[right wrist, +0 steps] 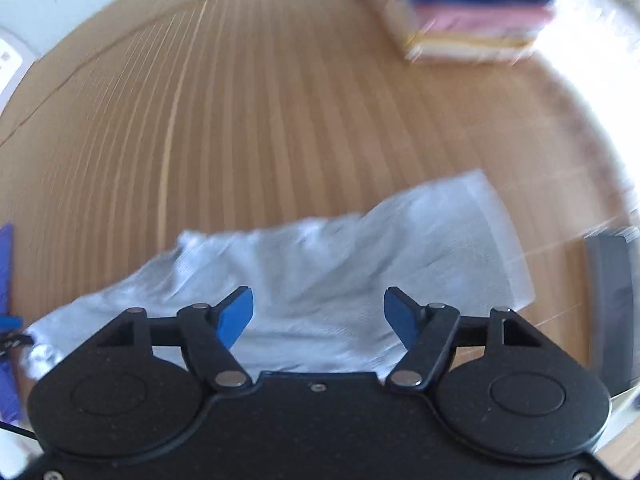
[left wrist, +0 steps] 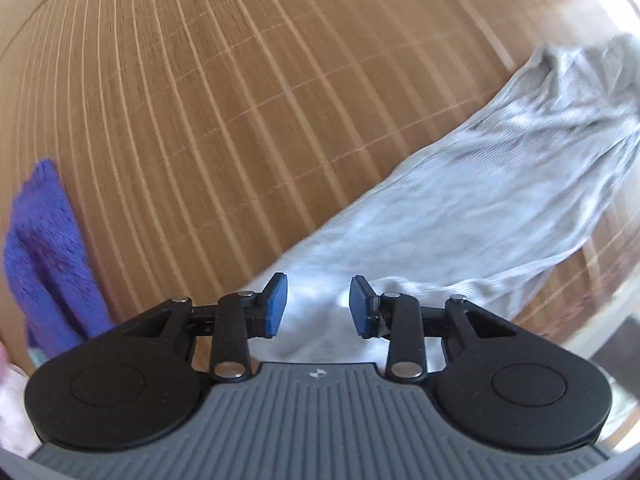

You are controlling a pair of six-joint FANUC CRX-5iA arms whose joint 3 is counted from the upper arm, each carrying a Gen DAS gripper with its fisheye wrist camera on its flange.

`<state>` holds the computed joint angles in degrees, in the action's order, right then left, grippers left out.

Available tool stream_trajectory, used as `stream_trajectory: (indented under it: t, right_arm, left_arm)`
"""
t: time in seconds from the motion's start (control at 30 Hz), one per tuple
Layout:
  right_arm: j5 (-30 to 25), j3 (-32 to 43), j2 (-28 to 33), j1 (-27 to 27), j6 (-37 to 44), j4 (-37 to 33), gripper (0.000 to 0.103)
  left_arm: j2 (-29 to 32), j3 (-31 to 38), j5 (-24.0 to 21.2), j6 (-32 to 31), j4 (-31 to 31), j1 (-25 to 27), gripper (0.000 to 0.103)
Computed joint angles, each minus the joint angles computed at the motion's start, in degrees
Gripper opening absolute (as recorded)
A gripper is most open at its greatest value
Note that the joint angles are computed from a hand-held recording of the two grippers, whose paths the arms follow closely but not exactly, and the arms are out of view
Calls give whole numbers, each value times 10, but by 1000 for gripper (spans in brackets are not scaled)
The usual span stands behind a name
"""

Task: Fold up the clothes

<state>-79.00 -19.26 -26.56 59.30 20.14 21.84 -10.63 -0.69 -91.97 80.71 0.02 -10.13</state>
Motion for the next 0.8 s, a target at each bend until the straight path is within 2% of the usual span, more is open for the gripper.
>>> stream_trajectory:
  t: [0.07, 0.1, 0.17, 0.27, 0.37, 0.43, 0.47, 0.5, 0.57, 0.63, 0.67, 0.73, 0.8]
  right_arm:
    - [-22, -15, -15, -17, 8, 38, 84]
    - [-18, -14, -12, -49, 41, 23, 83]
    - [27, -28, -14, -118, 118, -35, 83]
    - [90, -30, -9, -208, 267, -142, 81]
    - [124, -38, -5, -228, 349, -174, 80]
    - [123, -37, 3, -228, 382, -190, 72]
    - [121, -47, 5, -205, 378, -163, 68]
    - [117, -62, 6, -171, 370, -118, 55]
    - [104, -73, 4, -125, 390, -73, 40]
    - [101, -67, 4, -116, 412, -70, 29]
    - [102, -59, 7, -124, 435, -76, 12]
    - [107, -47, 14, -151, 456, -68, 13]
    - [117, -26, 25, -203, 483, -81, 13]
  left_arm:
    - [-17, -29, 20, 38, 47, 7, 44]
    - [-27, -48, 28, 50, 68, 12, 44]
    - [-47, -85, 44, 73, 110, 21, 44]
    - [-36, -79, 59, 130, 103, -44, 44]
    - [-31, -84, 80, 191, 84, -92, 44]
    - [-48, -88, 67, 229, 73, -96, 44]
    - [-39, -89, 76, 269, 64, -118, 44]
    - [-27, -86, 85, 307, 49, -141, 44]
    - [-6, -72, 84, 355, 25, -171, 44]
    - [10, -47, 67, 378, 5, -189, 44]
    - [19, -39, 65, 389, -4, -201, 44]
    - [35, -26, 70, 402, -12, -220, 44]
    - [53, -11, 73, 412, -18, -239, 44]
